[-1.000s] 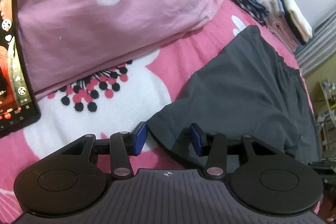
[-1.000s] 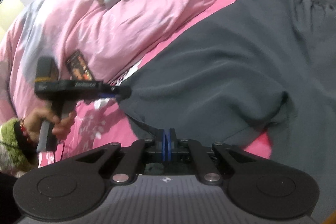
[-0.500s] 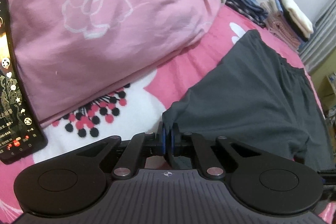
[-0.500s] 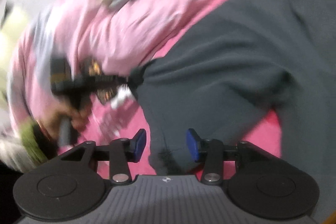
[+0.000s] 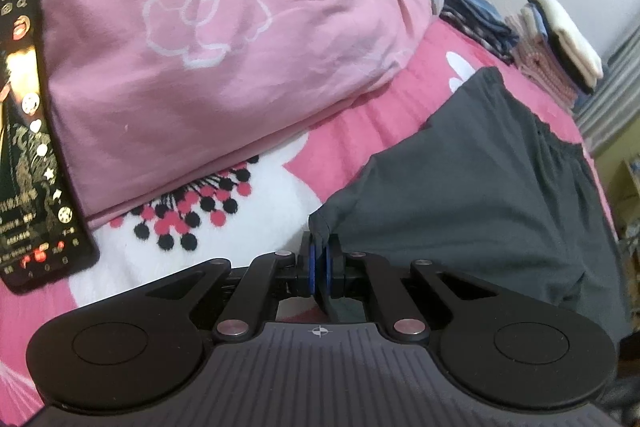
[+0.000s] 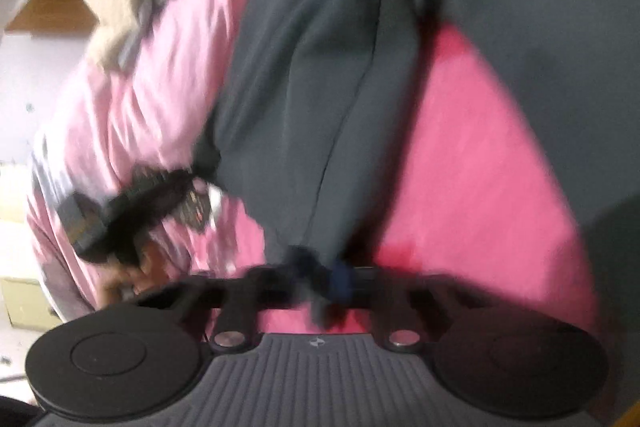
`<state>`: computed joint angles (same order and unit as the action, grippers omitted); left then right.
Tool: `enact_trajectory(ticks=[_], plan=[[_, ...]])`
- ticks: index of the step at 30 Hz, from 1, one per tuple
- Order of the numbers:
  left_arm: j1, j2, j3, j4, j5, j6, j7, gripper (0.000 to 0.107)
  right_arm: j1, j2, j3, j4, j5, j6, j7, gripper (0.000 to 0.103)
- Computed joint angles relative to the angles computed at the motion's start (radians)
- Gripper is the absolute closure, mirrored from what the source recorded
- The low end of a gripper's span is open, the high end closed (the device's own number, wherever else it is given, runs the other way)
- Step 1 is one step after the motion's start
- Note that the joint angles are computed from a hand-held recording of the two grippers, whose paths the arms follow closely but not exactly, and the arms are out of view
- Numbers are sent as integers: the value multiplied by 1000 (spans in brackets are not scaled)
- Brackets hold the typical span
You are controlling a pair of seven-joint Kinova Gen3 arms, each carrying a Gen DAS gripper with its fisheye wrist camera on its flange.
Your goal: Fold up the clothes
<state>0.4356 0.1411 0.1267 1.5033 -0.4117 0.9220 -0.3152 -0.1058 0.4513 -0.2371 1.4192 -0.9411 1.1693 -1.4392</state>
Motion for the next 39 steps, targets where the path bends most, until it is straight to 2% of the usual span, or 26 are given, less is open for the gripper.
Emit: enact_trajectory(ticks=[3,5,8,11,16,18,20,26,30,33,37,39], plan=[[-12,-28,2,0,44,-2,11,105,16,-18,0,-13,3,33,14,102],[-26,-49,11,4,83,-11,-3,105,37,-22,1,-50,12,88,5,103],[-51,-53,29,4,157,-11,-49,105,34,-14,30,-136,57,202,-74,103],[-30,-20,34,-13,141,28,-65,104,18,1,36,-193,100,260,-115,103],[34,25,27,-39,38,98,-54,101,-11,32,34,-140,112,232,-180,103],[50,27,22,-42,12,119,-56,93,-17,41,32,-112,109,219,-203,102],[56,20,17,-33,-1,123,-48,90,-12,41,27,-103,104,211,-197,101],[48,-18,12,23,-25,83,40,87,-27,16,20,-113,154,208,-130,96],[0,-68,16,97,-1,6,182,88,-21,-5,25,-97,165,216,-77,92],[4,-70,25,93,-56,59,253,88,-16,0,32,-97,161,234,-74,92],[0,-98,33,112,-96,44,257,88,-13,-4,37,-84,155,231,-68,92],[-28,-109,46,123,-78,-8,189,78,-11,-4,39,-82,155,232,-65,91]])
